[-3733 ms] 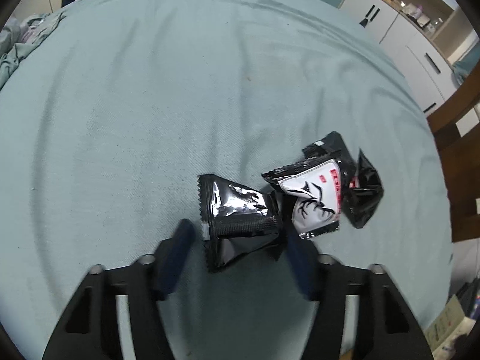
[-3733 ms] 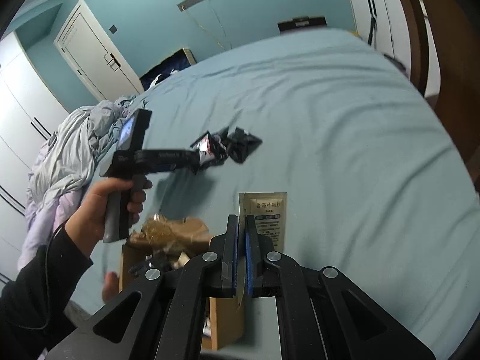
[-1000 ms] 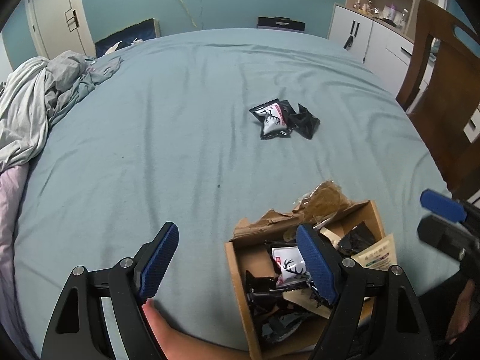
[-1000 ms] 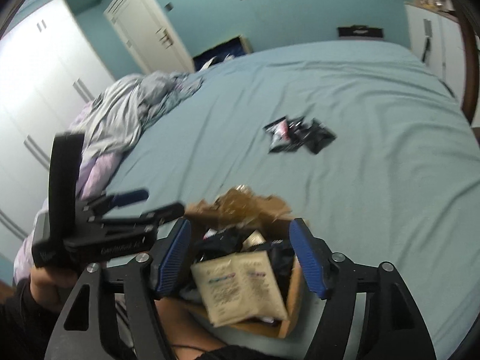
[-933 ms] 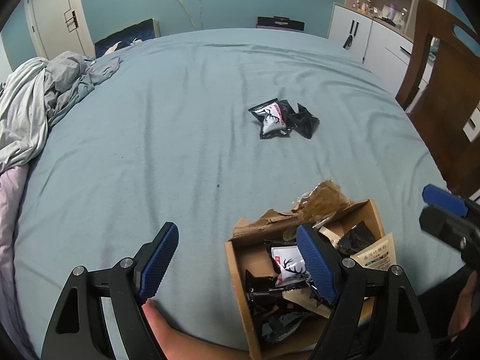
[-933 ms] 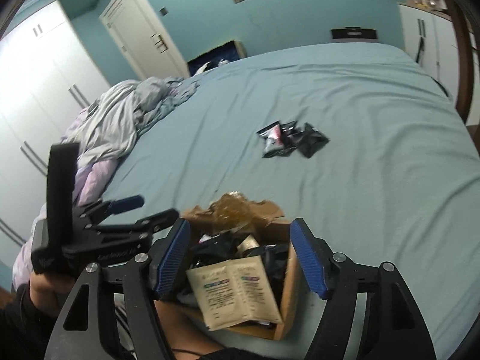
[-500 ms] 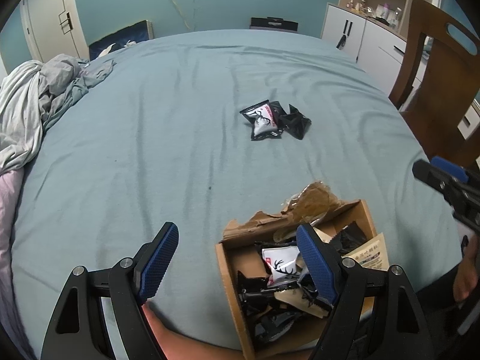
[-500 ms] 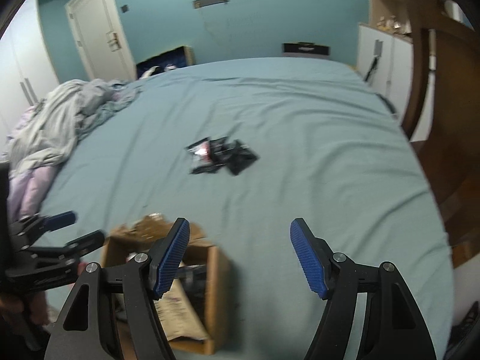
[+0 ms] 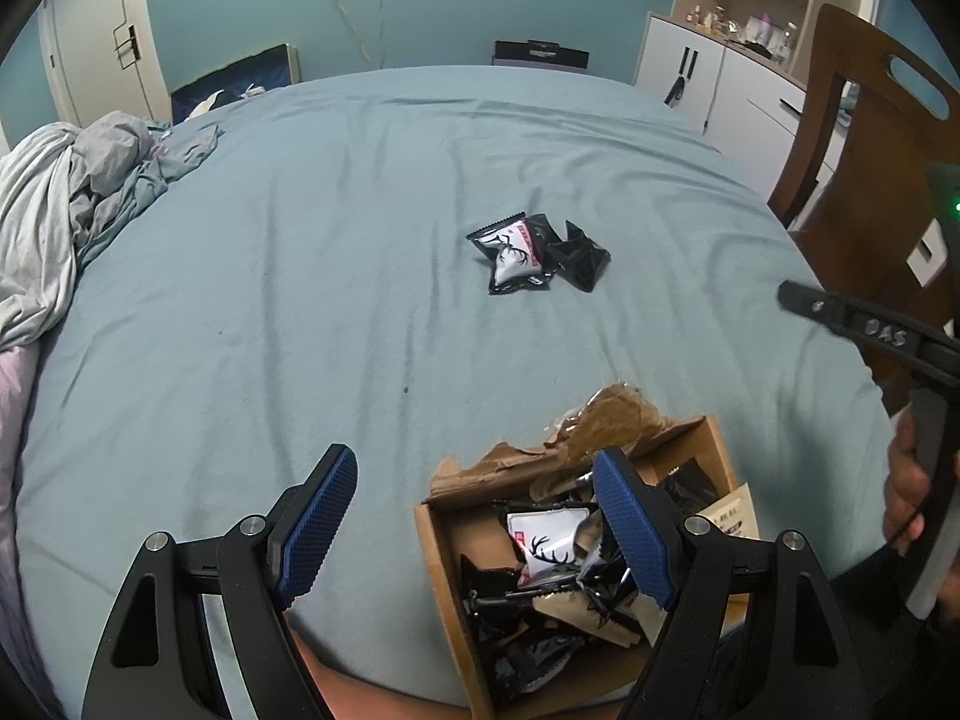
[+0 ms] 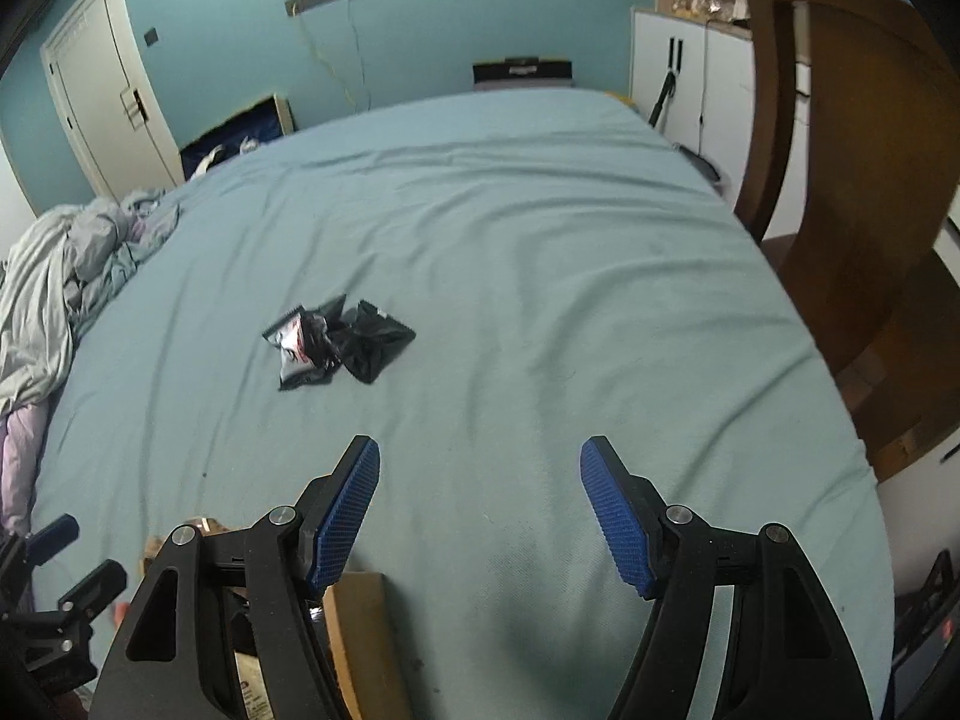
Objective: Organize snacks
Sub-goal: 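Move both grippers back over the remaining snack pile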
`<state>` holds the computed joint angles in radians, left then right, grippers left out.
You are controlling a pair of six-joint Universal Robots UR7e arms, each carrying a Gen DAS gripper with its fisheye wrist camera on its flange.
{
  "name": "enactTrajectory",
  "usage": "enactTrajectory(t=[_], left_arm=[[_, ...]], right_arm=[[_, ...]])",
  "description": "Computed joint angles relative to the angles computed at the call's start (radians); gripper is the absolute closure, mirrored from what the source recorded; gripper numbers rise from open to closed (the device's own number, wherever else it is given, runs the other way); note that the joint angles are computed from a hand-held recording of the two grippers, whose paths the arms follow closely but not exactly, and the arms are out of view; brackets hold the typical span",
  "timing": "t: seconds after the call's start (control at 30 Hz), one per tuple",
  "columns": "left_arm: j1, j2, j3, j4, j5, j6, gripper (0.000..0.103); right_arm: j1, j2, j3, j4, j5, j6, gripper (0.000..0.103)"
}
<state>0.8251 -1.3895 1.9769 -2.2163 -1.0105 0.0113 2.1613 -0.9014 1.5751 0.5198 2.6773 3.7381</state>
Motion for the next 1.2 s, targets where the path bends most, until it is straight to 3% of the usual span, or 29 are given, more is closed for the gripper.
enactTrajectory(t=[0.1,0.33,0.6,0.97,1.2], left_arm=[[0.003,0.009,-0.008,0.005,-0.007,-0.007,0.021],[0.01,0.023,-0.023,0.02,-0.02,-0.008,0.021],[0.024,0.056,-0.046,0.036,-0.015,-0.001,0.021],[0.055,0.123,-0.081,0.0,0.072,0.019,0.021],[0.084,0.143,-0.118,0.029,0.05,-0.006,0.021]], right_arm=[[-0.027,0.018,-0.031,0.032,-0.037,-0.014,0.034],[-0.106,-0.001,-0.077,-0.01,-0.189,-0.156,0.034],[-0.196,0.03,-0.156,-0.01,-0.237,-0.259,0.034],[-0.299,0.06,-0.234,-0.027,-0.324,-0.38,0.034],[-0.342,0.149,-0.365,0.023,-0.414,-0.484,0.034]])
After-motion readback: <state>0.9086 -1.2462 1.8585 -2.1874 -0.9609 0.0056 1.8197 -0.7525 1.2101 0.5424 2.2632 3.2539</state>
